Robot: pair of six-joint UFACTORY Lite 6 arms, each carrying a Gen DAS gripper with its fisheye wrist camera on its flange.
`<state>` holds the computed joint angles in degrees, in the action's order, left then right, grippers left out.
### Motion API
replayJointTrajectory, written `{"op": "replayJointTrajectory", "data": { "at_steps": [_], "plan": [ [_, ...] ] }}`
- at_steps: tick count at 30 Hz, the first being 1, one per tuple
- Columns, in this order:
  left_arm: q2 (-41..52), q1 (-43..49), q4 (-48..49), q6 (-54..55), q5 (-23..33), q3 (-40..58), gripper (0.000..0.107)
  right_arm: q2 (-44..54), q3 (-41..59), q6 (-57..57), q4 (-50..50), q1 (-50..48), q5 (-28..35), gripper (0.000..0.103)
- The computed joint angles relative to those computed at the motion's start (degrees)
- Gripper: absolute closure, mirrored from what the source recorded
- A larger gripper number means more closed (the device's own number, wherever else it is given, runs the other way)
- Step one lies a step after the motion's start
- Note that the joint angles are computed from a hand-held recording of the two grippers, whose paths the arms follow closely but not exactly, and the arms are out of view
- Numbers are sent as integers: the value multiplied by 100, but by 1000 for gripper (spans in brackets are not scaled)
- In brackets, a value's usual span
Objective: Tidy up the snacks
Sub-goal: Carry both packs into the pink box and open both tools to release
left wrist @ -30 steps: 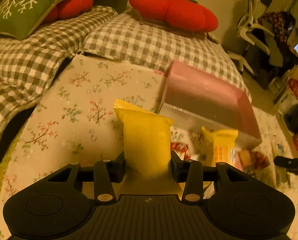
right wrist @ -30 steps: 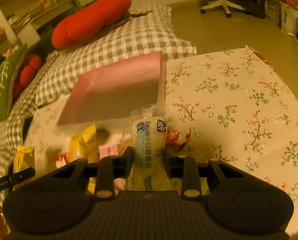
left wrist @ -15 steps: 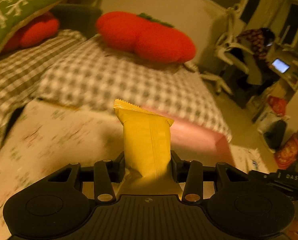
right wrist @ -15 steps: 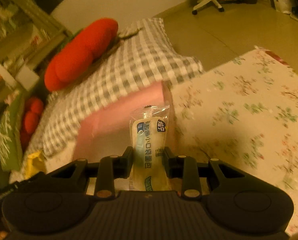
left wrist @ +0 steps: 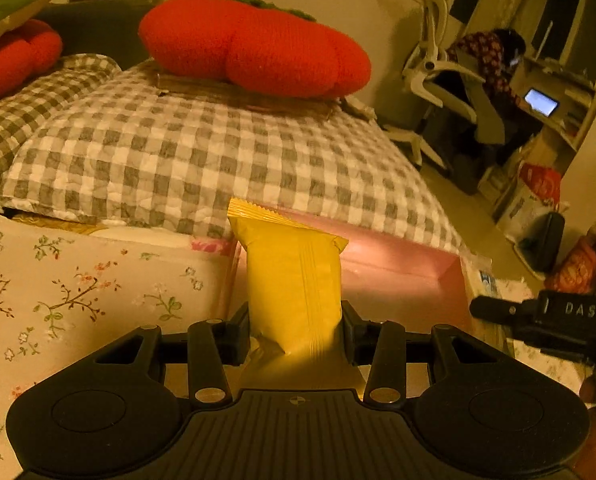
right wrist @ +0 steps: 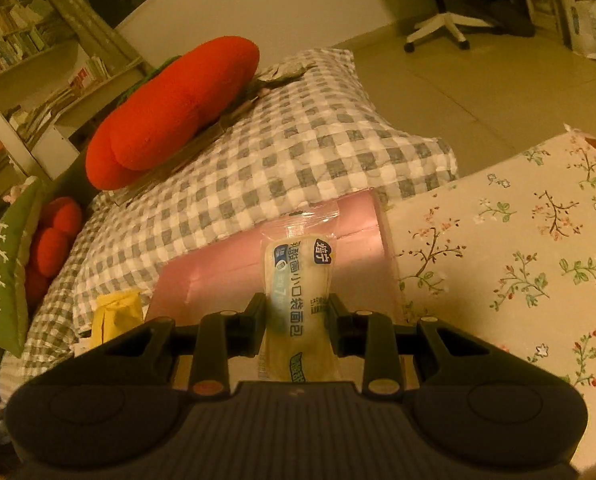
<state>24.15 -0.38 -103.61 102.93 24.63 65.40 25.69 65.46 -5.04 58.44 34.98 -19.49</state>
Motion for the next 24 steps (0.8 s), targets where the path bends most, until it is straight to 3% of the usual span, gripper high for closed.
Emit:
{"op": "replayJointTrajectory", "data": {
  "at_steps": [5,7,9,10,12,14,20,24],
  "plan": [
    [64,-79,-6,223,-202,-39,65,381,452,-1505,1372,147,-17,74],
    [32,-85,161,25,-291,-23,60,352,464,-1979,1877,204,-107,71],
    [-50,-63,846,-630,-360,67,53,188,373,-2248,2310,189,-99,53],
    [-232,-15,1217,-995,-360,48,53,-21,244,-2392,2547,208,-149,38],
    [-642,105,1544,-1385,-343,-42,41,-726,-262,-2392,2586,324,-430,36],
    [-1030,243,1853,-1893,-300,-128,35,-1384,-678,-2585,2720,451,-658,21],
    [-1897,534,3323,-3611,183,-782,35,-2638,-1748,-2740,3553,665,-548,19],
    [-2573,704,3752,-4057,355,-1571,35,-2951,-2010,-3995,4850,1131,-738,15]
  ]
}}
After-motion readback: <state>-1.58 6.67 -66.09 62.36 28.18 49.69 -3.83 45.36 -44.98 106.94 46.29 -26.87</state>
